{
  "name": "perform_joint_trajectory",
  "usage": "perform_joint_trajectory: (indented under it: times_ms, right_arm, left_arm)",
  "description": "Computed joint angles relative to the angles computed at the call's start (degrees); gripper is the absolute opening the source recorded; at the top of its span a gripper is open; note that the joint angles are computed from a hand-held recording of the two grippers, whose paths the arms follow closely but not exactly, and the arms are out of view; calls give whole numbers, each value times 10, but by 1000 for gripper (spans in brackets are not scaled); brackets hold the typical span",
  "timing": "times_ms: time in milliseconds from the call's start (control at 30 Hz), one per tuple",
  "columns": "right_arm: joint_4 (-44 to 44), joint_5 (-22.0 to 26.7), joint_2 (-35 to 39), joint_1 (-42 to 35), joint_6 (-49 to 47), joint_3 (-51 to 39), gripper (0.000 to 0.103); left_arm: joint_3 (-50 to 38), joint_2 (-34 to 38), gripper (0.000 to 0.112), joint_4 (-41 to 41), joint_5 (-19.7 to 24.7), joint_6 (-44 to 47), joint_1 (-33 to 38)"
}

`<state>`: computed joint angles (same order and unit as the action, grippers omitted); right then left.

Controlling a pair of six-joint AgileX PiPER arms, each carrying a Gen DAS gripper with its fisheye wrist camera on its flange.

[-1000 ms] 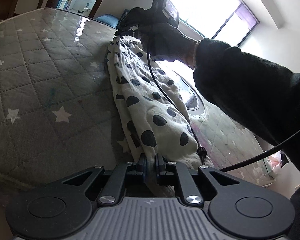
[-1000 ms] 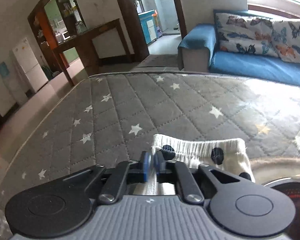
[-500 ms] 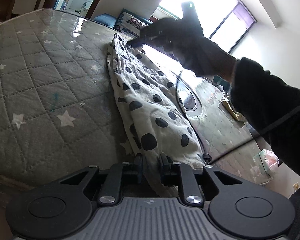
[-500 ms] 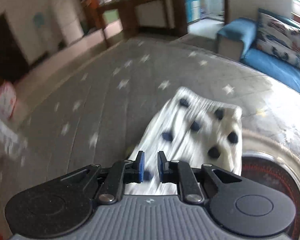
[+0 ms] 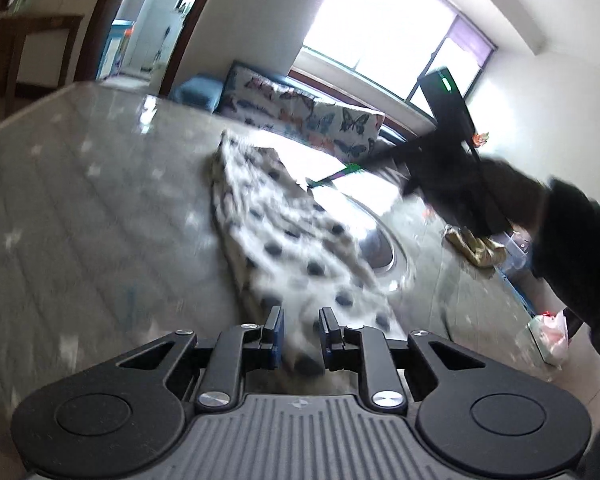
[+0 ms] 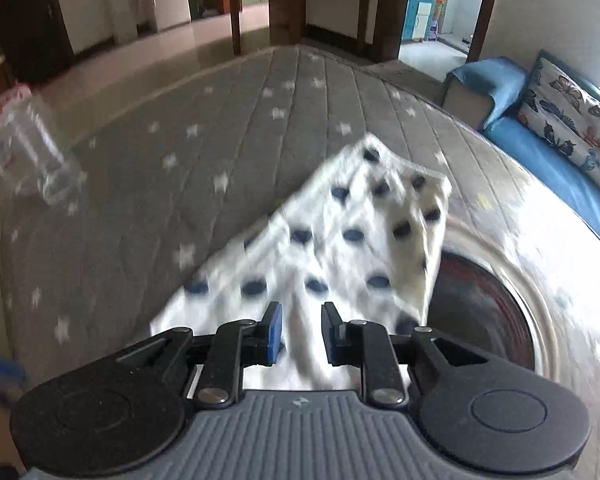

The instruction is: Fold clothes

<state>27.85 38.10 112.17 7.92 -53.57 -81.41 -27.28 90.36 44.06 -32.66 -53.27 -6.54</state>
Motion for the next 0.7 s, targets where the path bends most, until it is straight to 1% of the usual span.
perform_joint_trajectory:
  times_ms: [100, 200, 267, 367, 433, 467, 533, 600, 667, 700]
  right_arm:
    - [22, -22, -35, -15, -53, 78, 21]
    - [90, -37, -60, -32, -134, 149, 21]
    - [146, -43, -74, -46, -198, 198, 21]
    - [226, -57, -79, -62, -283, 257, 21]
    - [273, -67, -83, -74, -341, 290, 21]
    - [295, -65, -86, -84, -371, 303, 21]
    - [330, -41, -90, -112, -415, 317, 21]
    - [349, -14, -91, -141, -426, 313, 21]
    - [379, 3, -87, -169, -436, 303, 21]
    - [396, 9, -78, -182, -436, 293, 21]
  left_arm:
    - [-69, 48, 21, -1, 0, 8, -20]
    - [-146, 110, 21, 32, 13, -16, -34]
    - [-197, 151, 21, 60, 39, -40, -45]
    - [-252, 207, 21, 114, 60, -98, -52]
    - [-273, 226, 21, 120, 92, -104, -63]
    - [-276, 233, 21, 113, 104, -94, -67]
    - [-275, 243, 21, 105, 113, -80, -66]
    - [-276, 251, 21, 111, 117, -81, -62]
    - [-266, 239, 21, 122, 118, -90, -55]
    - [-264, 234, 22, 105, 119, -74, -56]
